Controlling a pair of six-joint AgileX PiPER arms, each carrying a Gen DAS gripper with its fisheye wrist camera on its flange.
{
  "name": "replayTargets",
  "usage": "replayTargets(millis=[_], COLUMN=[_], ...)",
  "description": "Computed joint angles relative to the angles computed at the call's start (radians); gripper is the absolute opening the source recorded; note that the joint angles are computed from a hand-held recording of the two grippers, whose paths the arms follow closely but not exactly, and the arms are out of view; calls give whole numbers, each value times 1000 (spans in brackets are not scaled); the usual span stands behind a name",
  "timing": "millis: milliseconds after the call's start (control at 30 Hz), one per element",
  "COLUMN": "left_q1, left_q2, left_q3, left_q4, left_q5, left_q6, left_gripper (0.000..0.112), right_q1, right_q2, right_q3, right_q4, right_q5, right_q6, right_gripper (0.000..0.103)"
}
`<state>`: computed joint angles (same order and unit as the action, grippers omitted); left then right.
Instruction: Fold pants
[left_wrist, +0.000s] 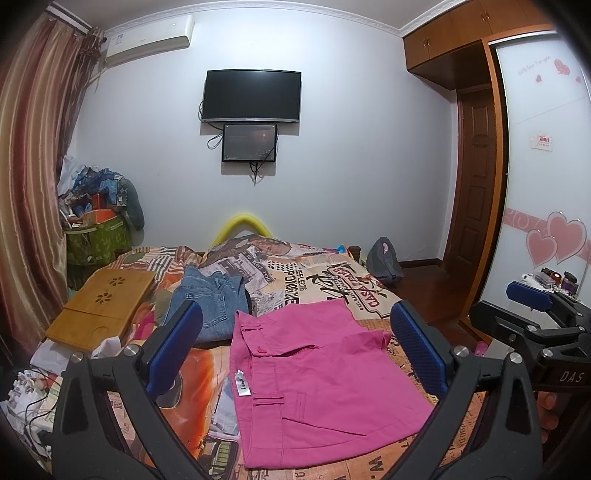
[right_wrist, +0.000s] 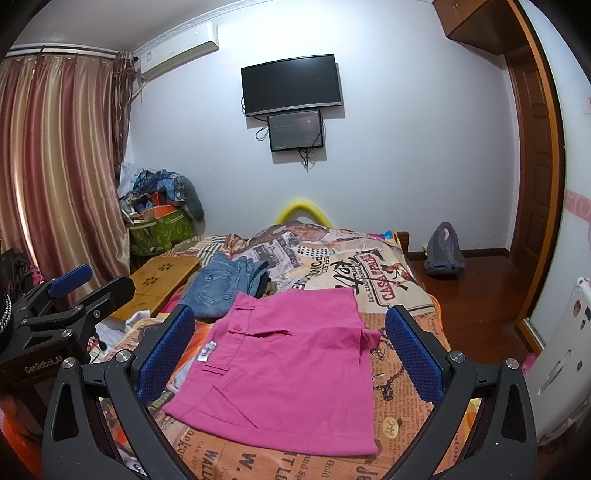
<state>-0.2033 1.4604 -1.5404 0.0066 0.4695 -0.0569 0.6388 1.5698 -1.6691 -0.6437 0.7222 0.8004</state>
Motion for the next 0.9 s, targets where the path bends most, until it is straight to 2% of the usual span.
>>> replayTargets(millis=[433,700,800,900], left_q1=[6,18,47,91], left_q2=[19,122,207,345], left_q3=[-10,-110,-214,-408], left_q4=[-4,-17,-47,-113], left_q5=[5,29,69,178], left_q6=[6,42,83,137], left_gripper=[103,103,103,103], right_q1=[-8,-50,-88,-146], right_q2=[6,40,78,131], right_q3=[-6,-20,-49,-103], right_q4=[16,43,53,95], right_q5=[6,1,8,17], right_q6=[-12,-41,-69,-135], right_gripper=[103,103,103,103])
